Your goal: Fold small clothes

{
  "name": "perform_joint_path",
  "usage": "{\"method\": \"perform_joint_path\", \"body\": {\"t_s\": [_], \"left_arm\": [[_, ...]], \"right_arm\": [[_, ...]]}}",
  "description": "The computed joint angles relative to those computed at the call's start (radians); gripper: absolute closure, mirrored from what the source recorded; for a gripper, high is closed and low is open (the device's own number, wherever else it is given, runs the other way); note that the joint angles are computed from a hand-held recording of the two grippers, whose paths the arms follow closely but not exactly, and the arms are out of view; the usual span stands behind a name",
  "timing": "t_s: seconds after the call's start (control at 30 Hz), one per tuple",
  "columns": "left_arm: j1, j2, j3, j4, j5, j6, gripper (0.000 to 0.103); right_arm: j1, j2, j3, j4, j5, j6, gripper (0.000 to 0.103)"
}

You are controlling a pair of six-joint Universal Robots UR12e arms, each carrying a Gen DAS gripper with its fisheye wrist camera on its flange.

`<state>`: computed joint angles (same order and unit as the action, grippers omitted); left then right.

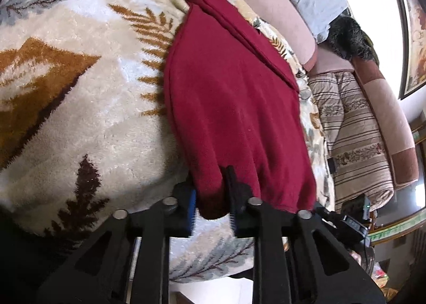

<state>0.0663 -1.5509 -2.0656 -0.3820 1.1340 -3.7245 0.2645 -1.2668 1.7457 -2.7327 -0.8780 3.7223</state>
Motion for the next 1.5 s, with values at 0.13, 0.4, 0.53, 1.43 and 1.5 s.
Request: {"method": "perform_joint_path", "body": {"t_s": [0.13, 0.4, 0.53, 1.43, 1.5], "left_arm": [[-0.015, 0.016, 0.005, -0.014, 0.065, 0.02, 0.092], [-0.02, 0.085, -0.007, -0.001, 0.122, -0.035, 0.093], [-0.021, 0.124, -0.018, 0.007, 0.122, -0.054, 0.093], [0.065, -0.208, 0.362, 0.049, 0.077, -0.06, 0.093], [0.068, -0.258, 0.414, 0.034, 0.083, -0.054, 0.093]], "right_arm": [[0.014, -0.006, -0.026, 0.053, -0.053, -0.081, 0.093], [0.023, -0.058, -0.051, -0.01, -0.132, -0.069, 0.095], [0.026, -0.082, -0.044, -0.013, -0.135, -0.049, 0.095], [0.043, 0.215, -0.495, -0.053, -0.202, -0.03, 0.095], [0.051, 0.277, -0.584, -0.042, -0.241, -0.032, 0.095]]}}
